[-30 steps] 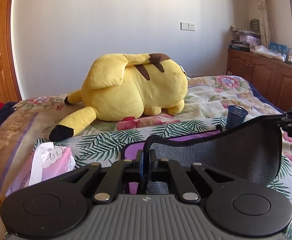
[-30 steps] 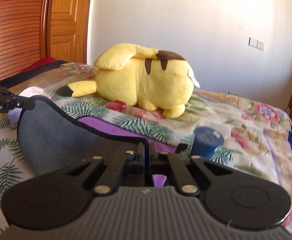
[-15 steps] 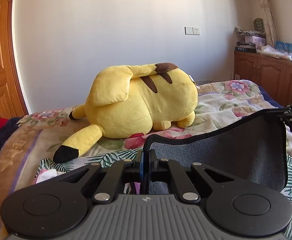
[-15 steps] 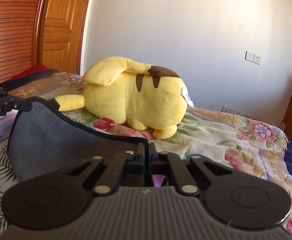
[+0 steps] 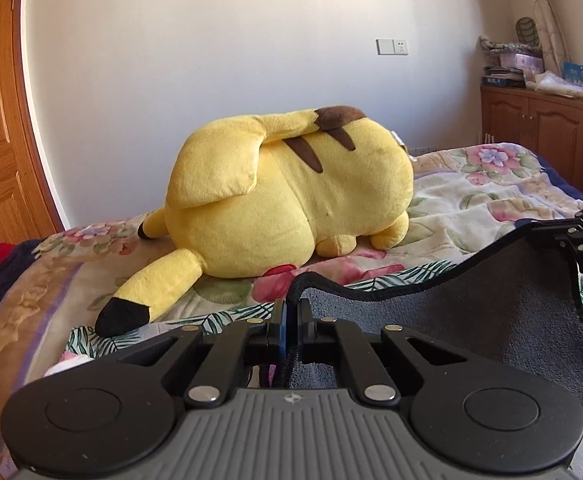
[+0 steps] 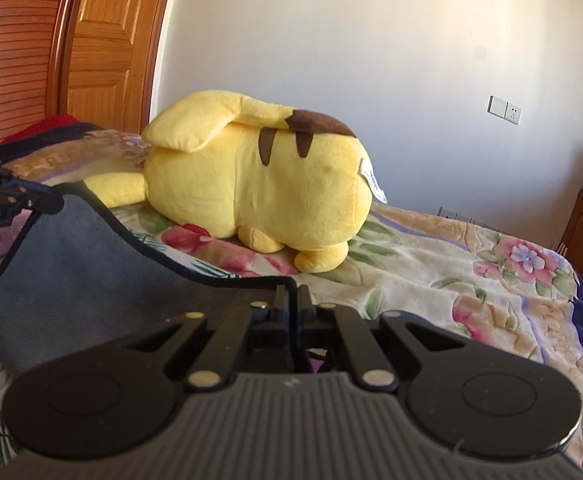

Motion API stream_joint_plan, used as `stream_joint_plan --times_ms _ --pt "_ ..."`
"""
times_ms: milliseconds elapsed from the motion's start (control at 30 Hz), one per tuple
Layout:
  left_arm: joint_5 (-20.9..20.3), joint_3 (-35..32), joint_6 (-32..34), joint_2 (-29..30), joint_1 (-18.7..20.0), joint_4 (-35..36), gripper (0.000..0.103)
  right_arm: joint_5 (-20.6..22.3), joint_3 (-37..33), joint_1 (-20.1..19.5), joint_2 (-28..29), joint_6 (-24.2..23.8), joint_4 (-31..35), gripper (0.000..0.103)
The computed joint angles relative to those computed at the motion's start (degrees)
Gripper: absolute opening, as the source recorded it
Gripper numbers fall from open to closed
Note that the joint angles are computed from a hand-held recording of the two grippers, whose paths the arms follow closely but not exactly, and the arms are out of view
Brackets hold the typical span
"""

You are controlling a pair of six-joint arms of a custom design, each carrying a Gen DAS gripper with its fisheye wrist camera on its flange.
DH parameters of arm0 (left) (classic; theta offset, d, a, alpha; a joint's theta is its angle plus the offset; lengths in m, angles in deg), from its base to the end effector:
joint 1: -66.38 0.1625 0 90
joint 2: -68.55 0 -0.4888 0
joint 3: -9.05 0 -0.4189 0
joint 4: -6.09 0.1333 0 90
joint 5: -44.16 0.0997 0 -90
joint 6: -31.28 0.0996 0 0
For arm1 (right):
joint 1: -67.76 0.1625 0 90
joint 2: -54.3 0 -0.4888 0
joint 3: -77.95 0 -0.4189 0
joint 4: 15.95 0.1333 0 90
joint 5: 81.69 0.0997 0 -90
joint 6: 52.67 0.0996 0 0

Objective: Fold towel

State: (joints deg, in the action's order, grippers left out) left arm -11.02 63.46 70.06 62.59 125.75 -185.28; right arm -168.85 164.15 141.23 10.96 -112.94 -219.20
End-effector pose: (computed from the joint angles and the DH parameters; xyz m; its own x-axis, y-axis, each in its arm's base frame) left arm -0.2895 -0.8622 -0.0700 -0.5392 0.3454 -0.7681 0.8273 0.3880 -0.4063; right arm -0.0922 -0.7964 0.2736 -0.5643 -0.1607 0.8098 -0.7956 0.3675 -0.4816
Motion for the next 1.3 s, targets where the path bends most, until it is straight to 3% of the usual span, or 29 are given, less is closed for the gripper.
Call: stream_joint_plan --times_ms 500,567,667,700,733,767,867,1133,1300 --pt "3.7 -8.0 -2.9 4.2 1.4 8.6 0.0 -5.8 -4.5 -0.3 4.3 -2.7 1.6 0.005" --pt "3.3 -8.1 -3.9 4.0 1.4 9.3 0.0 -5.7 -4.3 -0.4 4.4 -2.4 0.9 0.015" --pt "3.7 -7.9 -2.7 4.2 1.1 8.9 0.004 -6.0 -4.4 -0.4 4.3 -0.8 0.8 0.019" --pt "3.8 -7.7 -2.7 4.1 1.0 8.7 0.009 -6.0 -4.2 -0.4 4.2 -0.4 0.6 0.027" --pt "3.8 -7.4 -3.1 3.9 0.9 8.7 0.011 -5.8 -4.1 -0.4 4.1 -0.1 0.5 0.049" --pt "3.8 -6.9 -3.5 3.6 0.8 8.6 0.012 -5.6 -3.8 -0.4 3.9 0.1 0.2 0.057" --pt "3.4 -4.7 -4.7 2.4 0.4 8.0 0.016 -4.9 -2.1 -0.3 2.5 0.3 0.6 0.056" --pt "3.8 5.0 -6.1 -2.8 -1.7 4.6 0.032 -3.7 5.4 0.0 -3.0 7.4 1.6 0.056" --pt "3.8 11.1 -8.0 -6.2 -3.1 3.1 0.034 -3.1 11.2 -0.1 -6.4 9.0 0.4 0.057"
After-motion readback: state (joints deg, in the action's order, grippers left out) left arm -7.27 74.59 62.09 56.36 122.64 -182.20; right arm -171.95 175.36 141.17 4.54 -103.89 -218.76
